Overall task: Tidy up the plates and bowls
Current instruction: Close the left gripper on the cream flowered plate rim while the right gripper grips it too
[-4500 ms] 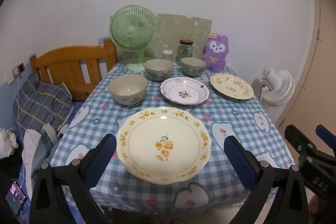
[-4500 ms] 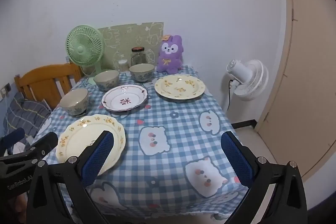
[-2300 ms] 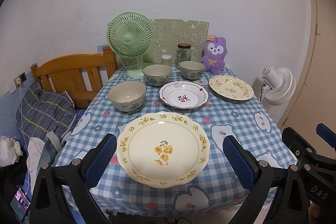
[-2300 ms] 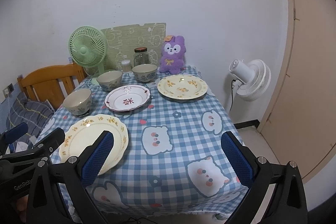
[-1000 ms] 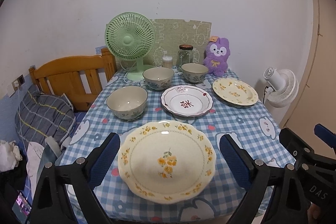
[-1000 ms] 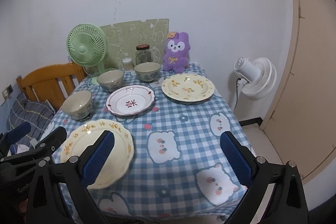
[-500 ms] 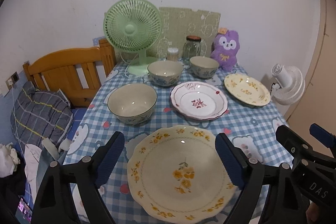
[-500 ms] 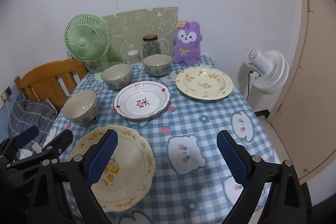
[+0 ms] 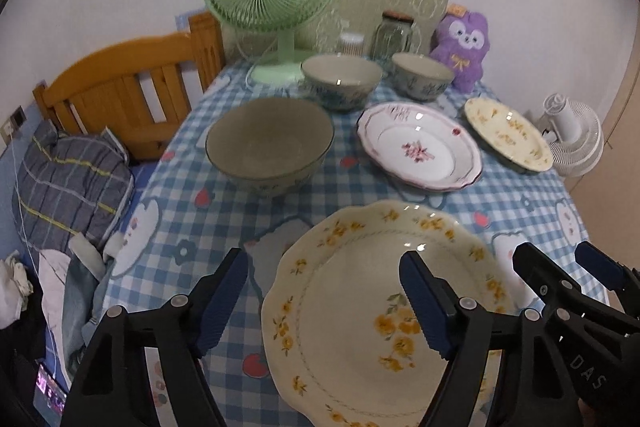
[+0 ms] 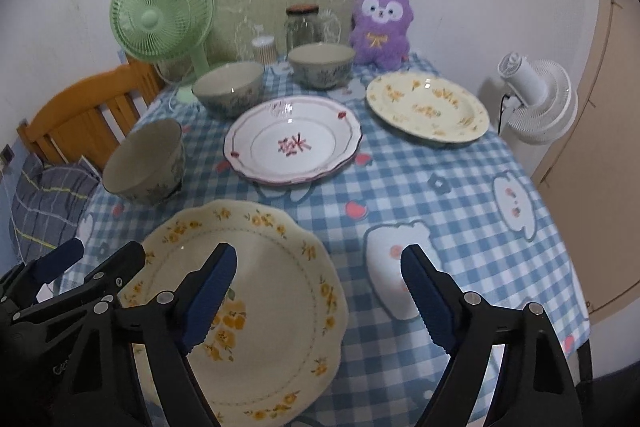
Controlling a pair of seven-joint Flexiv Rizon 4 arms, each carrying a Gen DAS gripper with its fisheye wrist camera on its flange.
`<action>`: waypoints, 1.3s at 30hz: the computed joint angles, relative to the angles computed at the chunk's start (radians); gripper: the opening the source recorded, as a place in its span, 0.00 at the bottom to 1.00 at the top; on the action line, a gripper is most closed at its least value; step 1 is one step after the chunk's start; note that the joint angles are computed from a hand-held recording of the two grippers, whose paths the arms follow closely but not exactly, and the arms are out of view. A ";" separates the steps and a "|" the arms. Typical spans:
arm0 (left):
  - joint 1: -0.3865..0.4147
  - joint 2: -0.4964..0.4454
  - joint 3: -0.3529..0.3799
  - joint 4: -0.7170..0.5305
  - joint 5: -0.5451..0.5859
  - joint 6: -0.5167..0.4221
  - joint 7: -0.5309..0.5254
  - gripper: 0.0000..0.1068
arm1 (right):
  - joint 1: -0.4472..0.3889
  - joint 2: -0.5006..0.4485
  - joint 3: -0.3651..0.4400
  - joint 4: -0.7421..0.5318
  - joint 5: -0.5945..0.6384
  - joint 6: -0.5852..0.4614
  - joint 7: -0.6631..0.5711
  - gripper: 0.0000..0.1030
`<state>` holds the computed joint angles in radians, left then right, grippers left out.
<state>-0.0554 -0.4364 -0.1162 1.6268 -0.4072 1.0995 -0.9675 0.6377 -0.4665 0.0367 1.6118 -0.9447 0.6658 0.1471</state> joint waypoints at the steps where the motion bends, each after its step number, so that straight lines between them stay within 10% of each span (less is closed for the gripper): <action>1: -0.002 -0.007 0.006 -0.006 0.008 -0.008 -0.006 0.74 | -0.003 -0.013 0.003 -0.011 0.013 0.002 -0.010 0.81; 39: -0.027 -0.137 0.058 -0.158 0.164 -0.229 -0.143 0.60 | -0.020 -0.147 -0.007 -0.115 0.300 0.015 -0.204 0.57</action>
<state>-0.0826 -0.5737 -0.0581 1.4684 -0.2431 0.8710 -1.1106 0.6177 -0.6135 0.0298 1.4969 -0.6447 0.6813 -0.0573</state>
